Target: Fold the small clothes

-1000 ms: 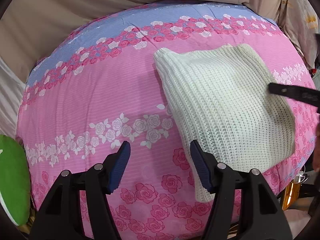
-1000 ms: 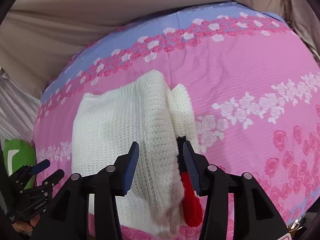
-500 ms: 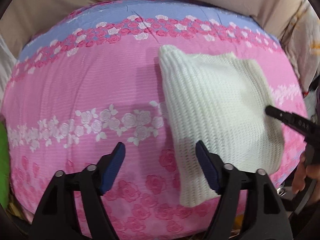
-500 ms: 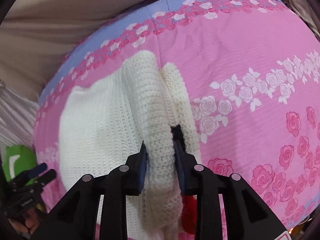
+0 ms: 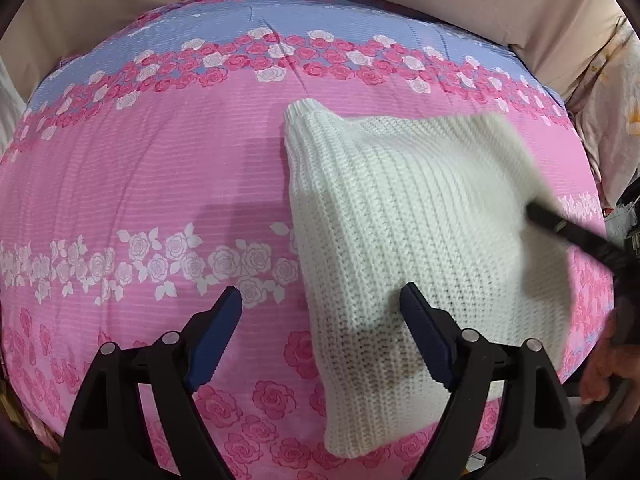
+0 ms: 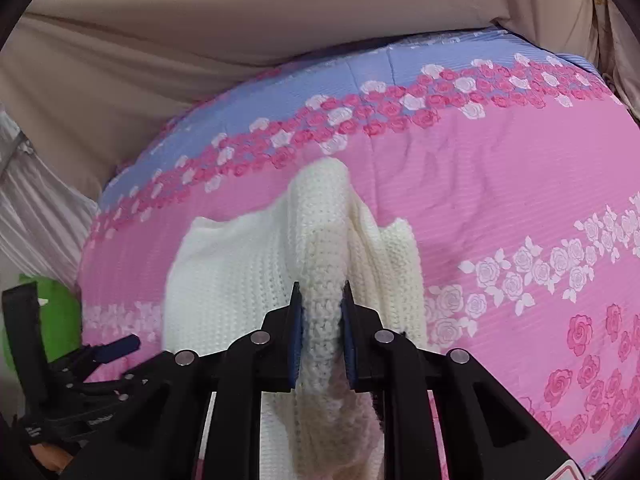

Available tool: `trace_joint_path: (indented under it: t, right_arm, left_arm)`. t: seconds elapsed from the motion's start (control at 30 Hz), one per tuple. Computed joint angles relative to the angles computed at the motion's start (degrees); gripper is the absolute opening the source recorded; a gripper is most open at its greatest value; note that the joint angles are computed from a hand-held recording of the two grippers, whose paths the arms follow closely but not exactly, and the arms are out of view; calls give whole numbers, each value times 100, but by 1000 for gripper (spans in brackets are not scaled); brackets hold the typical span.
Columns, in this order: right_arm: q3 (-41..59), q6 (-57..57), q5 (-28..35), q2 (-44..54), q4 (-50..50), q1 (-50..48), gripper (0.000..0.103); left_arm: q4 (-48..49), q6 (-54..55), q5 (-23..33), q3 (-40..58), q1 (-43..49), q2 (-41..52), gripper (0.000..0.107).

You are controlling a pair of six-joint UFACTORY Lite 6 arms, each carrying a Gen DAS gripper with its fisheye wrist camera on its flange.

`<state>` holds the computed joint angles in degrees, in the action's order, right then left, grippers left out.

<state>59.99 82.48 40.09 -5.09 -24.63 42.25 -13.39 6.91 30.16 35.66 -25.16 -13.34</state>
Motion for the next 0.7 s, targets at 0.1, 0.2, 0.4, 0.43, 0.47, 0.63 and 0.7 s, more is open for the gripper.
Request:
trace_joint_path:
  t: [0.1,0.2,0.4,0.43,0.47,0.63,0.7]
  right_arm:
    - [-632,-374,-255,218,483,-202,19]
    - [-865,86,-156,-379,330,0,27]
    - [-1339,119,-6,-794,533,75,73]
    - [-1468,-15,-175,-760,693,-49,77]
    - [-1621,-109,-410,-740,843,-176,81]
    - [-2122,-1013,-1437,-790,1930,-666,83]
    - [-2140,-1330,-1561,-754,2242,-745,83]
  left_arm:
    - [-441,361,65,22,147,83,81]
    - [-1381,1262,173,-64,489,6,82]
    - [-3223,2825,176,-83,978,731,86]
    - [-3501,3068,182,-51,1034,954,87]
    - [-3908,3418,202,4,1104,1272,88]
    - [-4864,4247,486,152,1313,1942,90]
    - [-5113,4411,637,227,1366,2156,91]
